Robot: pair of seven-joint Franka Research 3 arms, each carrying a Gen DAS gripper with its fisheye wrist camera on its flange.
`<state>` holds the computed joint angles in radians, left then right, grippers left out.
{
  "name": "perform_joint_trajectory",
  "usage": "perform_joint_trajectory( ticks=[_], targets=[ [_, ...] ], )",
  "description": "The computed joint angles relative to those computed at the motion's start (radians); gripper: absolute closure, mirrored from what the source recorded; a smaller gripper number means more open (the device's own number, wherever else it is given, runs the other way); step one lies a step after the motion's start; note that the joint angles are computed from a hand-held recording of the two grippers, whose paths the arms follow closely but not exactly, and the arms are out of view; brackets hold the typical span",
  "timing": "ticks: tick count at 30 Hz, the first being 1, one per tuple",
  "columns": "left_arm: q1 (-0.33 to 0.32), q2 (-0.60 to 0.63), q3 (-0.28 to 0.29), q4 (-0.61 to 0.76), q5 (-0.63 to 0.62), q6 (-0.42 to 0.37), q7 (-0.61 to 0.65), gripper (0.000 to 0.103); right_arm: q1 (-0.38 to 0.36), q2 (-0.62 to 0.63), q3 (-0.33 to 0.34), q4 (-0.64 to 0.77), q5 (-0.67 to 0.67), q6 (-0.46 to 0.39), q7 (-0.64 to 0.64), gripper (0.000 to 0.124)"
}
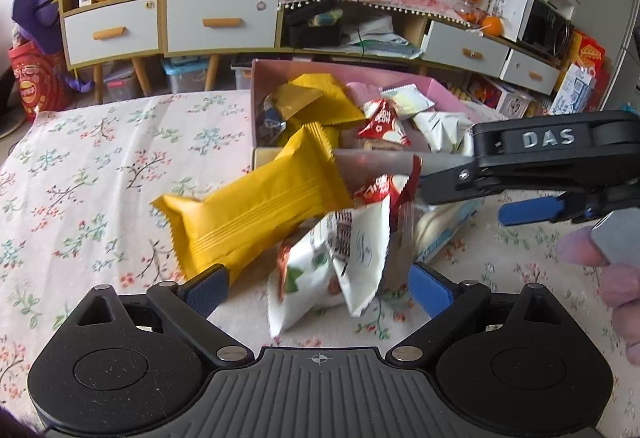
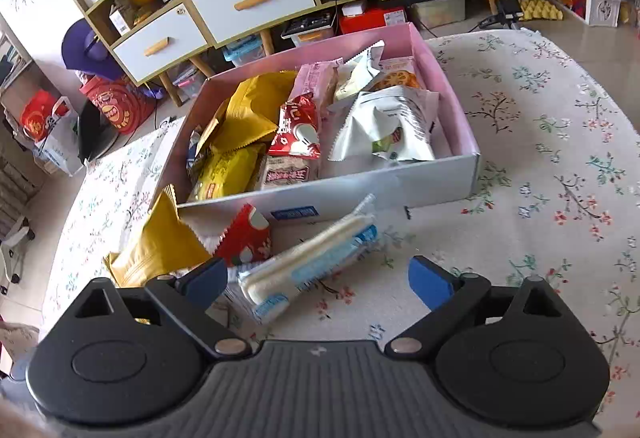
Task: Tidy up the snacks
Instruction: 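Move both grippers back over the remaining snacks on the table, then grasp a white printed packet with the left gripper while the right grasps a white-blue stick packet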
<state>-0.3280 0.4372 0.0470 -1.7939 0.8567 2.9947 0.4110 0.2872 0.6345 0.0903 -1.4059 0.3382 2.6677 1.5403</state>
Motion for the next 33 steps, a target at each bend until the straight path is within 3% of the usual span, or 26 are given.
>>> perform_joint_trajectory(
  ticks=[7,11,13,14,16,20,29,33],
  targets=[
    [-0.005,0.013,0.002,0.023,-0.011,-0.022,-0.007,0.019,-0.009,0.048,0.012,0.074,0.027,-0.053,0.05,0.044],
    [0.011,0.002,-0.016,0.009,-0.023,-0.025,0.011,0.027,-0.038,0.047,0.045,0.076,0.076,-0.065,0.005,0.069],
    [0.05,-0.001,-0.058,-0.004,-0.074,-0.006,0.064,0.04,-0.027,0.042,0.027,0.073,0.056,-0.079,-0.001,0.079],
    [0.068,-0.002,-0.081,-0.01,-0.108,0.001,0.097,0.046,-0.032,0.038,0.032,0.065,0.062,-0.076,-0.017,0.08],
    [0.052,-0.007,-0.068,-0.014,-0.12,-0.006,0.112,0.048,-0.036,0.032,0.029,0.061,0.065,-0.081,-0.026,0.083],
    [0.066,-0.017,-0.093,-0.026,-0.171,-0.019,0.184,0.05,-0.045,0.018,0.025,0.054,0.066,-0.108,-0.049,0.088],
    [0.112,-0.052,-0.155,-0.069,-0.314,-0.043,0.348,0.05,-0.024,-0.017,-0.024,0.023,-0.012,-0.124,-0.059,0.088],
    [0.077,-0.051,-0.12,-0.067,-0.295,-0.041,0.347,0.047,-0.031,-0.013,-0.019,0.025,-0.007,-0.129,-0.048,0.08]
  ],
)
